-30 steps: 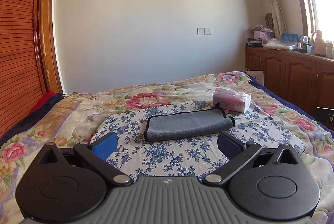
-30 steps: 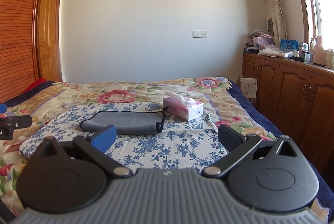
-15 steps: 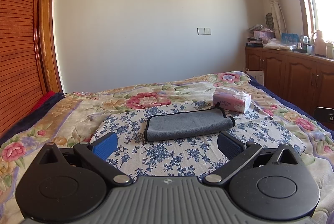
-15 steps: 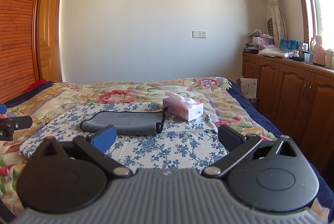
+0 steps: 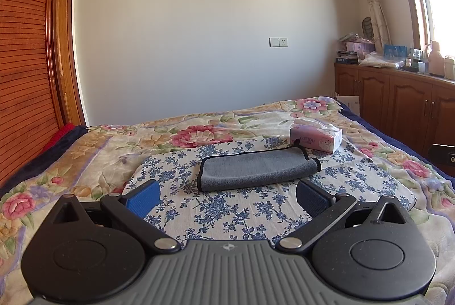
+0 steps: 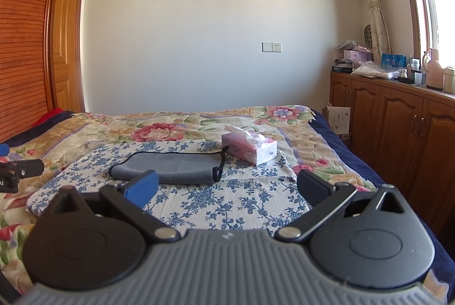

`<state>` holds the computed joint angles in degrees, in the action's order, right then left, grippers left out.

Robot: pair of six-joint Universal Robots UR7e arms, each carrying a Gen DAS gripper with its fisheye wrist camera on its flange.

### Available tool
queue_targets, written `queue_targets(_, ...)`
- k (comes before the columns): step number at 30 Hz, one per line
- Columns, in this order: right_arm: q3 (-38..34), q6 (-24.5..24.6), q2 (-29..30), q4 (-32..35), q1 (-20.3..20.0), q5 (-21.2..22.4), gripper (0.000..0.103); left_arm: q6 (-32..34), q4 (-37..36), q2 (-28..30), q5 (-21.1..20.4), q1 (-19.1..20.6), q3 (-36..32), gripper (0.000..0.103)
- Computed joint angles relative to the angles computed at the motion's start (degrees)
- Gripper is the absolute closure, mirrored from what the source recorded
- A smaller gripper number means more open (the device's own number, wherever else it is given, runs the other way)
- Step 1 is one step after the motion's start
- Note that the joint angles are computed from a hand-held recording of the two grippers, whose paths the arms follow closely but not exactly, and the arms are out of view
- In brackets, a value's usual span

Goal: Fold towel

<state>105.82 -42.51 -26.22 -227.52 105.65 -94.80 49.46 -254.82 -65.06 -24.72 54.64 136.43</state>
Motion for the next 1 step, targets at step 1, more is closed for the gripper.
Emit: queue_targets(1, 0.0, 0.0, 0.0, 0.0, 0.0, 0.0, 0.0, 0.1, -0.2, 0.0, 0.0, 0.0, 0.0, 0.0)
